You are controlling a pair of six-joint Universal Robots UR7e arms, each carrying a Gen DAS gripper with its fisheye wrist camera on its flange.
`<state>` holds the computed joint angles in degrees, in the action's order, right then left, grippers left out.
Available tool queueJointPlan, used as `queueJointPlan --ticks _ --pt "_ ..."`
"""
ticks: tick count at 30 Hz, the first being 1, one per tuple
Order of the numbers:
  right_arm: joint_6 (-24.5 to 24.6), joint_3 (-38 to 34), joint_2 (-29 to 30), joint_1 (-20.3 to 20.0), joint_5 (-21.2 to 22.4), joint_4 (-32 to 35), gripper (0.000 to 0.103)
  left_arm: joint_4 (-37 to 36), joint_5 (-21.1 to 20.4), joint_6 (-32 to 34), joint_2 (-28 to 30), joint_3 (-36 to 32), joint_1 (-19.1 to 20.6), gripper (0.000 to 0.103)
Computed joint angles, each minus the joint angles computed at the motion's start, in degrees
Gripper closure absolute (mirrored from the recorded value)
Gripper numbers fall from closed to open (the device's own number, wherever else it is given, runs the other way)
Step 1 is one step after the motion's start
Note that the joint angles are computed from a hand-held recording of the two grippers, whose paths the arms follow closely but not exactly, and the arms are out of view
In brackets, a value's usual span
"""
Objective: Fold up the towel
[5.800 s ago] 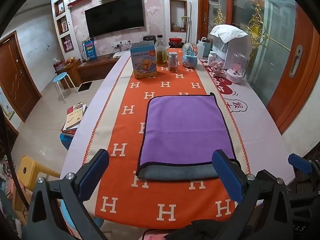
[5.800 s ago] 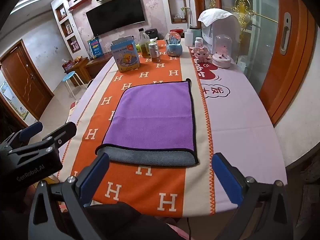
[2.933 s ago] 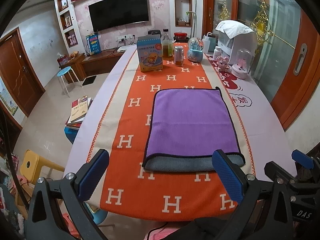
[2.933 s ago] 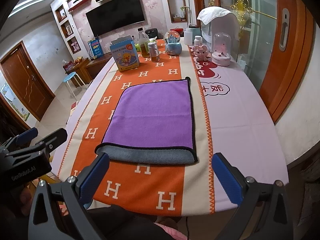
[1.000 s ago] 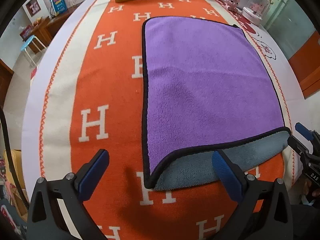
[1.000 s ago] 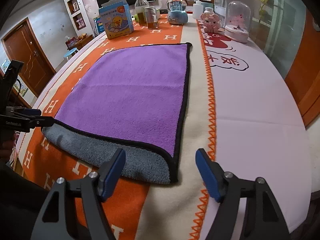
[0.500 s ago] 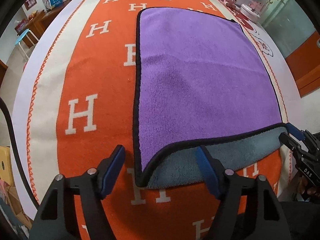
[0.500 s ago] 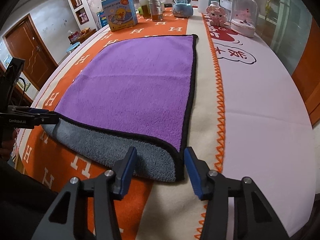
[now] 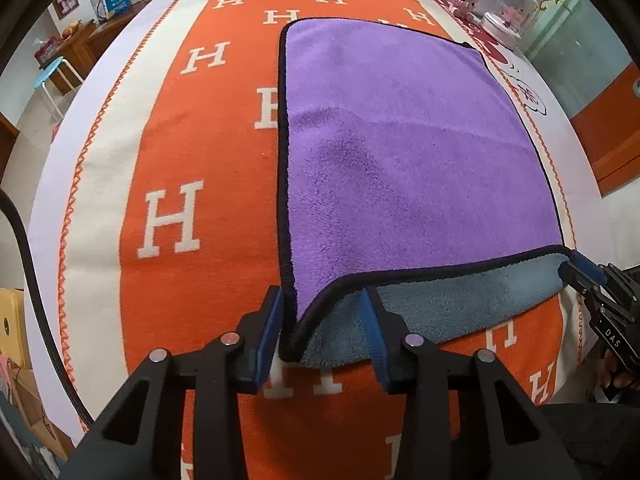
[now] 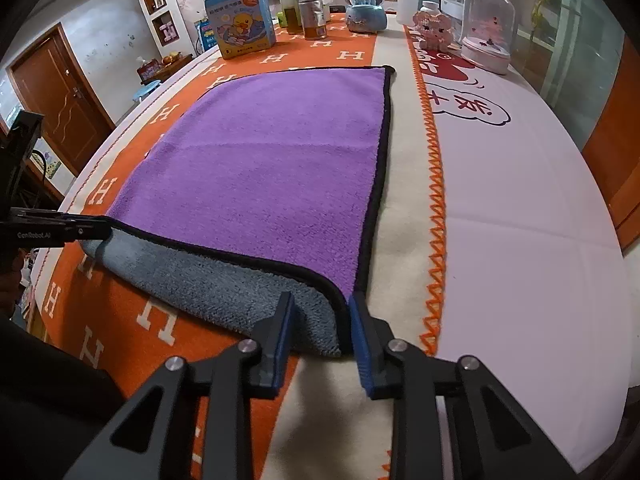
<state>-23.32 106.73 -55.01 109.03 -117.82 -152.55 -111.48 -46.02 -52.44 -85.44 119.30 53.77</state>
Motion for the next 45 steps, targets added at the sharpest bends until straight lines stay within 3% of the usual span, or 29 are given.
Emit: queueJointPlan --ticks 3,8,17,33,45 --pt "0.5 -0.2 -0.2 -0.2 0.2 0.6 0.084 1.8 0.9 -1.0 -0.8 0.1 -0.8 0.069" --pt "0.6 -0.2 -0.4 -0.3 0.2 1.0 0.094 2.7 1.2 -1.5 -2.2 0.5 -1.4 0.085" --pt "0.4 -0.2 -0.5 -0.5 0.6 1.3 0.098 2.6 1.9 -1.3 -2.1 0.7 -1.8 0.096" --pt "0.3 -0.9 -0.7 0.0 0.7 1.8 0.099 2.7 2.0 -0.3 -1.0 -0.1 -1.7 0.099" --pt "-2.1 -3.9 -0.5 1.6 1.8 0.3 0.099 7.7 3.7 -0.5 -1.1 -4.3 -3.8 0.099"
